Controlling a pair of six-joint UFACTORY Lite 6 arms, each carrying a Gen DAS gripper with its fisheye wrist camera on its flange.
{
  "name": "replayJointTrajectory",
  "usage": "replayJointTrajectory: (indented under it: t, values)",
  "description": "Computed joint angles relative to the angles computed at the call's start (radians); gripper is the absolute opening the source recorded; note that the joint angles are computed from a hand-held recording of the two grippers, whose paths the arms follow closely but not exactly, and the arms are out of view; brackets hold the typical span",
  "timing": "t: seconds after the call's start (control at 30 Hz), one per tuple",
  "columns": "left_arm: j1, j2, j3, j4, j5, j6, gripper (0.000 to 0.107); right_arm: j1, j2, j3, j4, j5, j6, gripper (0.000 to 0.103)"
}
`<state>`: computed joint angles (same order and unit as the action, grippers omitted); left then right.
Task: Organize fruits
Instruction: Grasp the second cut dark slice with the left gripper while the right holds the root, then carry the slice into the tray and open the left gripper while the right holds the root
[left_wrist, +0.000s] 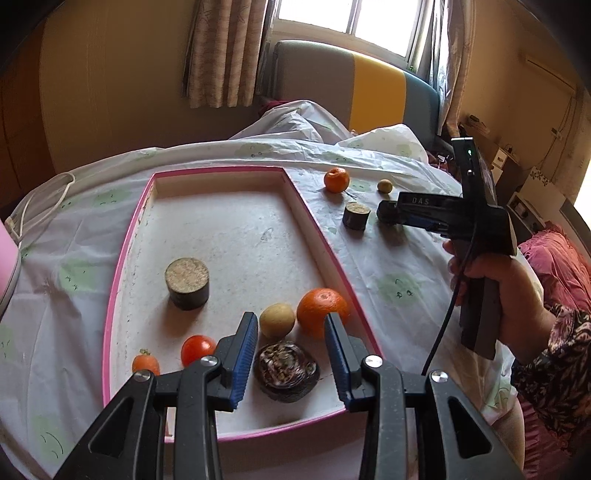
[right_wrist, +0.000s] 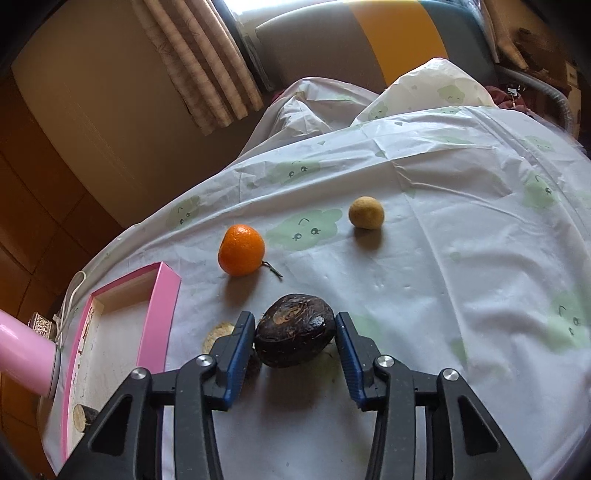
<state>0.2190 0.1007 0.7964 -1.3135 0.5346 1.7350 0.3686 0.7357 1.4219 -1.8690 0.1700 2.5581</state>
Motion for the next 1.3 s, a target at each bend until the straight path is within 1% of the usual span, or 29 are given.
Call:
replayJointTrajectory:
  t: [0.13, 0.17, 0.23, 0.3, 0.4, 0.47, 0.5, 0.53, 0.6, 0.67, 0.73, 0.83, 0.87, 0.9, 1.0, 1.07, 1.23, 1.27, 1.3]
  values:
    - [-0.106, 0.020, 0.063, 0.007, -0.028, -0.069, 0.038, 0.012, -0.101, -0.158, -0.034, 0.075, 0.014, 0.045]
    - [-0.137, 0.035, 0.089, 0.016, -0.036, -0.098, 0.038, 0.016, -0.124, -0.198, -0.072, 0.098, 0.049, 0.045]
    - [-0.207, 0.076, 0.153, 0.054, -0.062, -0.176, 0.038, 0.026, -0.152, -0.252, -0.089, 0.143, 0.059, 0.045]
    - [-0.271, 0.130, 0.232, 0.098, -0.084, -0.265, 0.038, 0.025, -0.166, -0.283, -0.168, 0.155, 0.148, 0.045]
    - [-0.351, 0.223, 0.356, 0.153, -0.119, -0.355, 0.038, 0.035, -0.162, -0.287, -0.163, 0.179, 0.140, 0.045]
    - [-0.400, 0.309, 0.459, 0.248, -0.159, -0.465, 0.038, 0.039, -0.161, -0.291, -0.179, 0.190, 0.158, 0.045]
    - [-0.417, 0.358, 0.518, 0.311, -0.166, -0.540, 0.038, 0.037, -0.163, -0.299, -0.213, 0.193, 0.196, 0.045]
    - [-0.432, 0.408, 0.576, 0.376, -0.169, -0.622, 0.038, 0.034, -0.165, -0.309, -0.256, 0.196, 0.244, 0.045]
    - [-0.447, 0.497, 0.672, 0.437, -0.154, -0.709, 0.038, 0.025, -0.156, -0.308, -0.313, 0.185, 0.306, 0.045]
    - [-0.472, 0.581, 0.765, 0.539, -0.155, -0.821, 0.038, 0.026, -0.149, -0.304, -0.299, 0.190, 0.300, 0.043]
    - [-0.488, 0.650, 0.844, 0.605, -0.136, -0.895, 0.038, 0.032, -0.148, -0.305, -0.287, 0.199, 0.290, 0.043]
    - [-0.503, 0.738, 0.952, 0.659, -0.110, -0.964, 0.038, 0.033, -0.149, -0.311, -0.304, 0.205, 0.310, 0.043]
    - [-0.514, 0.755, 0.970, 0.705, -0.134, -1.011, 0.038, 0.032, -0.150, -0.314, -0.320, 0.207, 0.327, 0.043]
    - [-0.518, 0.778, 1.006, 0.741, -0.120, -1.055, 0.038, 0.031, -0.151, -0.317, -0.331, 0.208, 0.339, 0.043]
    - [-0.517, 0.810, 1.054, 0.736, -0.110, -1.066, 0.037, 0.030, -0.152, -0.320, -0.342, 0.210, 0.350, 0.043]
    - [-0.522, 0.826, 1.080, 0.770, -0.105, -1.097, 0.037, 0.029, -0.153, -0.322, -0.352, 0.210, 0.360, 0.043]
    - [-0.522, 0.825, 1.079, 0.794, -0.114, -1.126, 0.037, 0.028, -0.155, -0.328, -0.375, 0.213, 0.387, 0.043]
    - [-0.526, 0.828, 1.083, 0.839, -0.122, -1.177, 0.038, 0.027, -0.154, -0.326, -0.373, 0.212, 0.384, 0.043]
    - [-0.526, 0.835, 1.092, 0.850, -0.119, -1.194, 0.042, 0.027, -0.154, -0.326, -0.373, 0.212, 0.384, 0.043]
